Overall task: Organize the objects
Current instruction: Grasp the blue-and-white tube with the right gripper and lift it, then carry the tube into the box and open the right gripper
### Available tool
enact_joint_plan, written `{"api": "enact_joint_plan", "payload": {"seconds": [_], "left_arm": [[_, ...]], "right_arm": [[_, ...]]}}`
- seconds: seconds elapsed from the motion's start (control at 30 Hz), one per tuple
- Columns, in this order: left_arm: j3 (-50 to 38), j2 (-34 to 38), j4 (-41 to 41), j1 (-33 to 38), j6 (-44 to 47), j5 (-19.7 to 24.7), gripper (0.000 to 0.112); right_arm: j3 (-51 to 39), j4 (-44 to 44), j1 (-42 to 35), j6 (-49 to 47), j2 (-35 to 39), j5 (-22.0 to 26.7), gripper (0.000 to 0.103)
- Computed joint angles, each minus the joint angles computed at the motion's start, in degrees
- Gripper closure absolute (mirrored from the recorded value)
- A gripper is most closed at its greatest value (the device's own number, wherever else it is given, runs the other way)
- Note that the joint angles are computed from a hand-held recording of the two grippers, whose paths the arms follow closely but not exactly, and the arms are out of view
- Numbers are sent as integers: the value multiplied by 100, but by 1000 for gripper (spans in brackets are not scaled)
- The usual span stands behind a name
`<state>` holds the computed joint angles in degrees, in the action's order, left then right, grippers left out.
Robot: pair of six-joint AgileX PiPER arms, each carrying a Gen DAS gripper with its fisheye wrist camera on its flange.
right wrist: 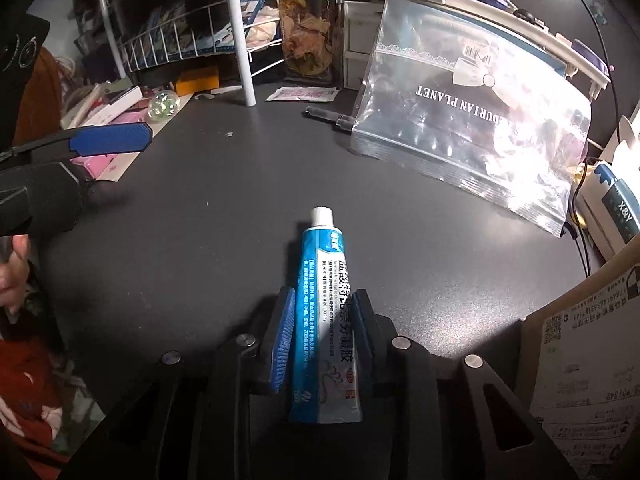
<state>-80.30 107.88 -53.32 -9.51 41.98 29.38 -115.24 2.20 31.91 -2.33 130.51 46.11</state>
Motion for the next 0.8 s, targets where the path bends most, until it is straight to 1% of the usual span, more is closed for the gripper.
{"api": "enact_joint_plan", "payload": {"seconds": [0.07,0.13,0.3,0.37,0.5,0.57,0.63,0.73,0.8], "left_arm": [[-66,52,59,-13,-71,44,18],[-141,97,92,-23,-113,107,19],[-399,134,51,-29,-170,308,20],[-552,113,119,-55,-261,448,31],[-858,33,-9,-115,-202,776,44],[-1071,6,7,-173,-275,911,54],[-1348,4,120,-250,-427,1030,60],[-1818,17,536,-452,-773,1098,62],[-2231,114,758,-570,-991,1226,69]], "right_arm": [[121,95,-14,-90,-67,-79,79],[329,215,-13,-218,-209,-259,79],[835,663,11,-703,-770,-575,79],[1018,813,43,-883,-1018,-664,79],[1430,978,108,-1185,-1615,-866,79],[1602,992,124,-1276,-1903,-986,79],[1785,976,114,-1344,-2197,-1101,79],[1925,958,60,-1380,-2528,-1189,79],[1946,984,-27,-1453,-2689,-1186,79]]}}
